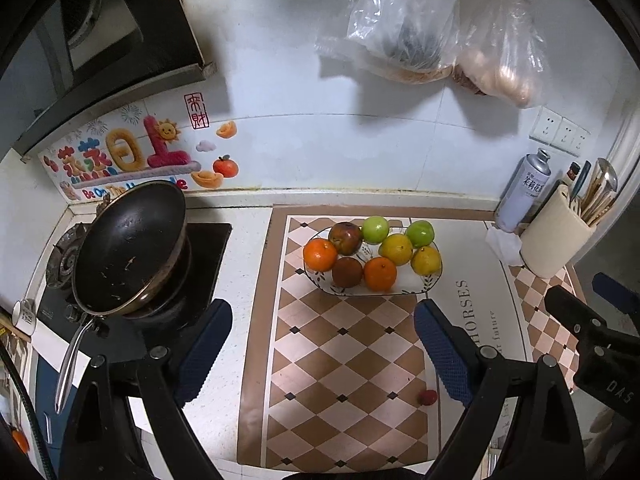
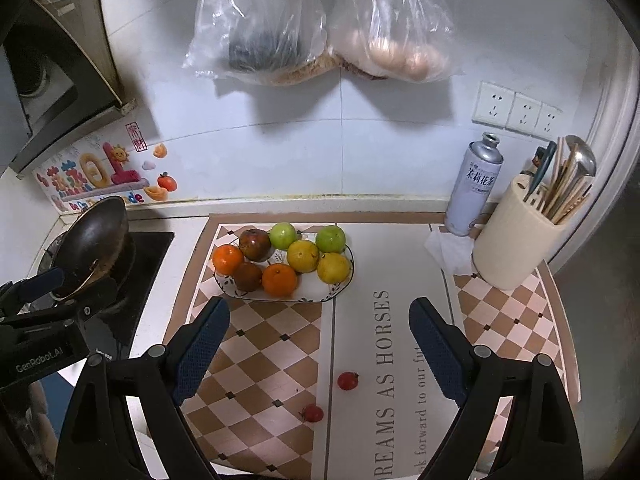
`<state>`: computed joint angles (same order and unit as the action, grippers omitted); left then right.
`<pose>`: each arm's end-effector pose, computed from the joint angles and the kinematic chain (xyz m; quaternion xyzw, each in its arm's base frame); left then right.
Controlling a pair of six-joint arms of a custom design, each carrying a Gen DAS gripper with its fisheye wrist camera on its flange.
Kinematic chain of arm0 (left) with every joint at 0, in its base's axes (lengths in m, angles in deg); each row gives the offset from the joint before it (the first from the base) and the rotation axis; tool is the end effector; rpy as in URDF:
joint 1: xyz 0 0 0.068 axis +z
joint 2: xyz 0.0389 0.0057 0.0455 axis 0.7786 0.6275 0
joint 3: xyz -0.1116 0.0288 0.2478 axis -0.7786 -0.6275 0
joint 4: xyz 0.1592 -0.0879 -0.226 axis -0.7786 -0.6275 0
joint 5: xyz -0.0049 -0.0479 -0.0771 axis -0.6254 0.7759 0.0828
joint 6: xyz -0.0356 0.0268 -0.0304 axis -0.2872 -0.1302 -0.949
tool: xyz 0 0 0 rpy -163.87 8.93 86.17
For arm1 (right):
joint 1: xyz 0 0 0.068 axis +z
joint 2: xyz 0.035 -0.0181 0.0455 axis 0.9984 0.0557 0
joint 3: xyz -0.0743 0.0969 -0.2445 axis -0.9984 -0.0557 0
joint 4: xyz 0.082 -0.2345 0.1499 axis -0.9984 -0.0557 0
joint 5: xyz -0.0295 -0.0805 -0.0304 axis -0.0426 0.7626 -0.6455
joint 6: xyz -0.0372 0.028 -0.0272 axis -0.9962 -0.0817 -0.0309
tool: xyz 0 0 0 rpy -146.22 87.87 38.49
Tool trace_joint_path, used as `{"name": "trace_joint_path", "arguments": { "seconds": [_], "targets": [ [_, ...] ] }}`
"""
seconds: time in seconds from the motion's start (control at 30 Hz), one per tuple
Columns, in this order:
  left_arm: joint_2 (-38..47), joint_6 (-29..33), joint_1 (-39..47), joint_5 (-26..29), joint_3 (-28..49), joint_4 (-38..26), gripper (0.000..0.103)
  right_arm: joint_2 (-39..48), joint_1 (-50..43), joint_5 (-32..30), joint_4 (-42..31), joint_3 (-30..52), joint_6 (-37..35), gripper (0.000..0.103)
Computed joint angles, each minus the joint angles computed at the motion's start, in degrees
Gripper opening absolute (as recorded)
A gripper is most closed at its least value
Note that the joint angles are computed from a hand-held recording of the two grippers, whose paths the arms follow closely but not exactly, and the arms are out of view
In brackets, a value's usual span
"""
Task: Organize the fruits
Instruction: 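Lift both grippers off the plate toward the red tomatoes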
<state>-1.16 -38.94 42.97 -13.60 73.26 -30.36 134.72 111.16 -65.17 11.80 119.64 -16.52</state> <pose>0.2518 -0.0388 0.3761 0.1263 0.9327 -0.0413 0.3354 0.2343 0.0911 0.3544 0.1242 0.9240 -0.0163 0.3612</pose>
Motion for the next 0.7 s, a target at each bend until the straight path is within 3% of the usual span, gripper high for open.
{"name": "trace_joint_path", "arguments": {
  "seconds": [0.3, 0.43, 0.5, 0.6, 0.63, 0.7],
  "targets": [
    [-2.3, -0.1, -0.2, 0.4, -1.8, -0.8, 0.093, -2.8, 1.6, -0.9, 0.3, -1.0, 2.3, 0.093],
    [-0.1, -0.3, -2.3, -2.2, -3.2, 0.2, 0.097, -3.5, -4.9, -8.6, 5.1, -6.0, 0.5, 0.100],
    [0.9, -0.6, -4.4, -5.8, -5.7, 2.5, 0.102, -2.9, -9.7, -14.1, 8.2, -9.7, -0.7, 0.100],
    [3.3, -1.5, -7.8, -11.9, -10.1, 6.7, 0.102, 1.1, -17.2, -21.4, 14.5, -16.8, -2.9, 0.099],
    [4.6, -1.9, -8.7, -13.2, -11.4, 7.8, 0.102, 3.1, -19.0, -23.1, 16.8, -18.9, -3.7, 0.097],
    [7.6, -2.8, -10.1, -14.4, -13.4, 9.7, 0.102, 8.1, -21.0, -25.0, 20.9, -21.8, -4.9, 0.082]
  ]
}}
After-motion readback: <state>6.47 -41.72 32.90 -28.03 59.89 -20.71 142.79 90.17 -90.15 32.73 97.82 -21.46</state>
